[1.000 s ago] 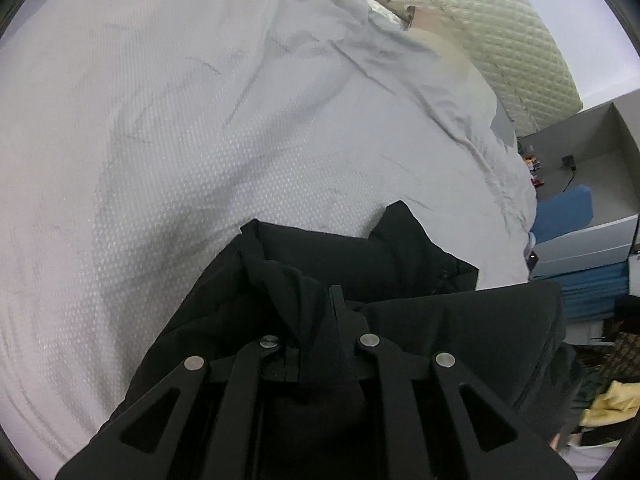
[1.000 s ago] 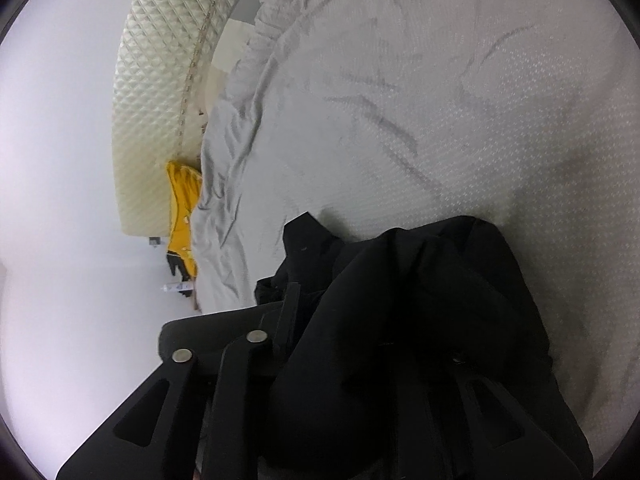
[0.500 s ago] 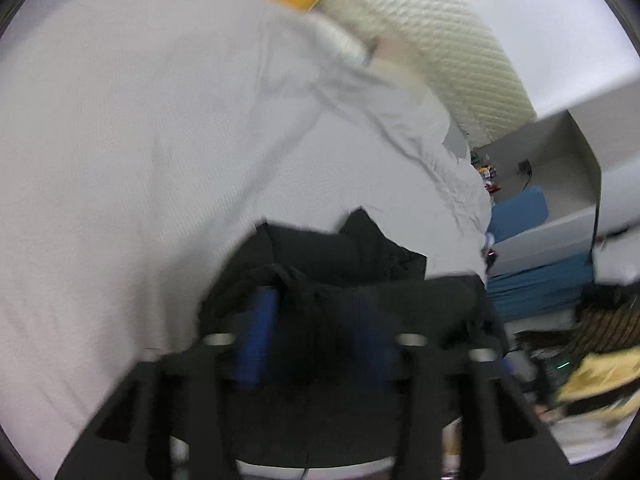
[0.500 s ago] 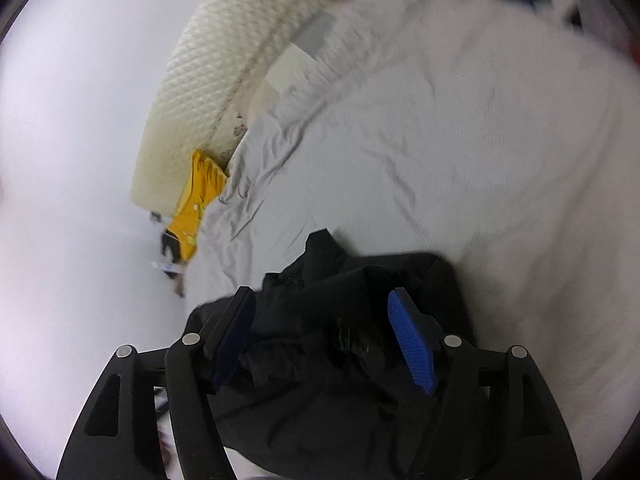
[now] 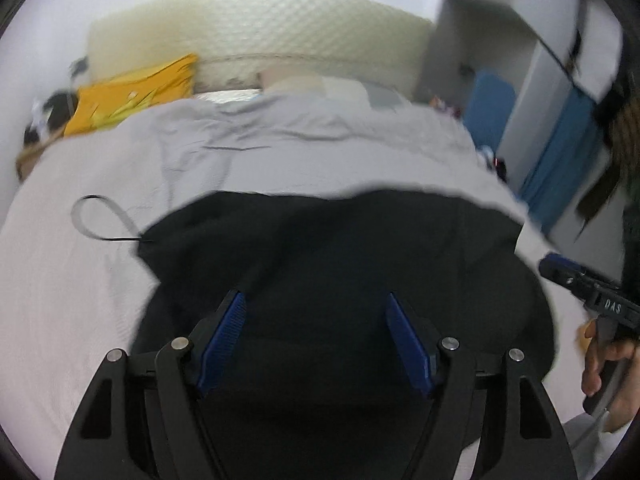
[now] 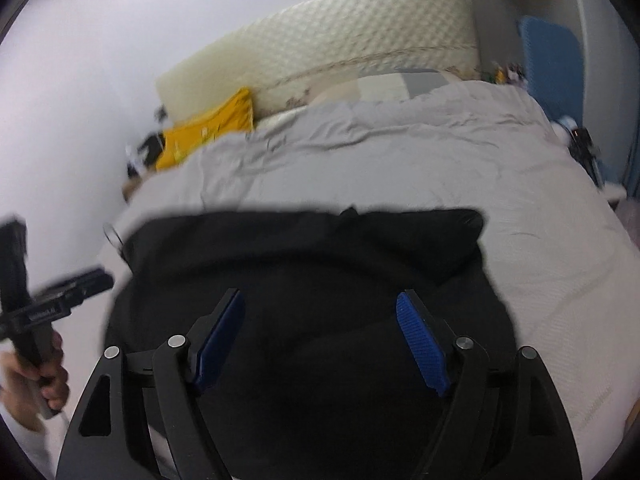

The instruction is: Fold large clothes

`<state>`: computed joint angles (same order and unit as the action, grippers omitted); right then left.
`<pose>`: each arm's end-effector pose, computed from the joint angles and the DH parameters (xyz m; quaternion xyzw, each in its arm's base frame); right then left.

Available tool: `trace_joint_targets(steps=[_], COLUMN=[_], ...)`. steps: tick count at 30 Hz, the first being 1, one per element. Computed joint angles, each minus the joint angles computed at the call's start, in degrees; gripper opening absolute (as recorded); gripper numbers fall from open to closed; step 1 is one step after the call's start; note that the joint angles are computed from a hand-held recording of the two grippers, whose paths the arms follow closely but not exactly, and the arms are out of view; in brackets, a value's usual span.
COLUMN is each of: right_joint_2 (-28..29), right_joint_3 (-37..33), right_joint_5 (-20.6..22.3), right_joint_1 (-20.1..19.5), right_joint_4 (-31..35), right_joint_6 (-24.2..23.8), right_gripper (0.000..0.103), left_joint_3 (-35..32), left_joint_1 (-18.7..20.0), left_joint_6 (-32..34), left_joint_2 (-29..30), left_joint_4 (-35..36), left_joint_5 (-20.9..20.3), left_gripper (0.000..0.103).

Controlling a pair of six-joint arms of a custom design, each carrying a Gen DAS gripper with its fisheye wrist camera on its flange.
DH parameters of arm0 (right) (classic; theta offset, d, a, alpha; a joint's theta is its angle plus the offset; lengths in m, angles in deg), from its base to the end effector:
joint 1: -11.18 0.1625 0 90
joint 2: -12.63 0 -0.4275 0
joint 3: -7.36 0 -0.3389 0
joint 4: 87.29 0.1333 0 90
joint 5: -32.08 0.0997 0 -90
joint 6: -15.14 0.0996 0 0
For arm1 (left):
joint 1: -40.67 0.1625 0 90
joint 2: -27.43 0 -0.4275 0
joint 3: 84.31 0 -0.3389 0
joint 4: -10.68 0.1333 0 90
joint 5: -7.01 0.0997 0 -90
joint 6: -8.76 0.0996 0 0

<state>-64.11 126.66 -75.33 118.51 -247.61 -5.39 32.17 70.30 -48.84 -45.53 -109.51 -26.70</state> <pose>0.2418 -0.4275 0.3117 0.2770 -0.9195 0.2329 0.1535 -0.2889 -0.4130 0.2611 0.0759 0.8742 -0.3488 0.3291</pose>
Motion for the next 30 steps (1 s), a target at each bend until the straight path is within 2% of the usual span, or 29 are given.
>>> trace_joint_targets(steps=[4,7,14,21,26,30], right_joint_2=[5.71,8.51,14.34,21.92,25.77,27.63], right_joint_3=[6.27,6.78,1.44,-5.69,-9.22,-10.99], right_joint_5=[-2.96,-2.60,-2.62,-7.10,-7.89,-9.02], right_joint_1=[0.59,-0.07,-1.73,-1.01,-1.51,-1.66], right_joint_4=[-15.62,-21.56,-21.56,-21.86,-23.22,-23.69], right_joint_6=[-5.33,-5.78,-5.08,-6.64,-8.03,-8.86], right_gripper=[0.078,0.079,0.084,0.087,0.089,0.089], left_joint_3=[1.41,1.46,-1.68,-7.22,-10.47,-12.70], left_joint_1=[1.53,3.75,9.61,14.48,17.44,18.36], left_joint_6=[3.89,5.91,13.33,20.38,23.72,24.28], left_joint_2=[6.35,8.41,11.93,17.22,19.73,20.57], left_joint_4=[-7.11,-12.43,-20.35,-25.26,-27.38,-25.74], left_joint_5=[3.77,4.62,4.46,6.10,5.91,5.97], left_gripper=[0.073,0.073,0.074,0.074,0.074,0.074])
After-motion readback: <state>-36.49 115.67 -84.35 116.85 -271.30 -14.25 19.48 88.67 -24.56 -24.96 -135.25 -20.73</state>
